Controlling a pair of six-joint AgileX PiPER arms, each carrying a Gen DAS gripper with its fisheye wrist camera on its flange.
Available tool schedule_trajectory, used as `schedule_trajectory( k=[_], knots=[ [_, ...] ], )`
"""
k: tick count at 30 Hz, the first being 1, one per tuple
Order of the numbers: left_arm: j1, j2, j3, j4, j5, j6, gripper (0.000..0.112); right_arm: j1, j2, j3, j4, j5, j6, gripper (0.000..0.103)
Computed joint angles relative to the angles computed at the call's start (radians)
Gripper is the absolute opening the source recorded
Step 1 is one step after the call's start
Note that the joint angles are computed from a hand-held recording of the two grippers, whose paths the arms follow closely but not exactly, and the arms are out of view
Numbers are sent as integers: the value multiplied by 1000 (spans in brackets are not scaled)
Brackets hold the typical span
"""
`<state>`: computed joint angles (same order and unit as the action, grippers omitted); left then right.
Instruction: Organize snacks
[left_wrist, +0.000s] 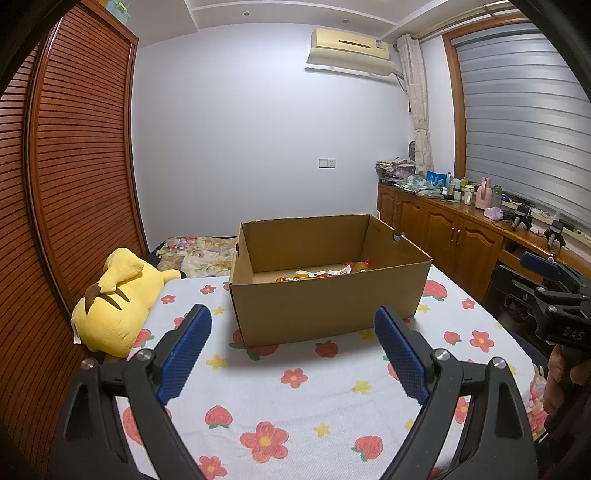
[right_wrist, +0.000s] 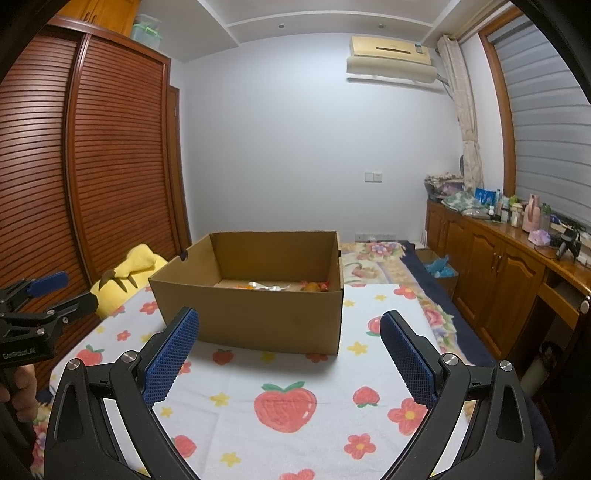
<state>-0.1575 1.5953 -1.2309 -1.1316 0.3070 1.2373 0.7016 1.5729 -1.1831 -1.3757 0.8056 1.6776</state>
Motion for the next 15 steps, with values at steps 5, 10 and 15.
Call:
schedule_trajectory(
  k=[5, 10, 15],
  knots=[
    [2, -3, 4, -10, 1, 11, 91, 3, 0, -2, 1, 5, -2, 100],
    [3, -3, 4, -5, 3, 6, 91, 4, 0, 0, 0, 6, 0, 100],
    [4, -5, 5, -10, 4, 11, 91, 3, 2, -5, 2, 6, -3, 100]
  ],
)
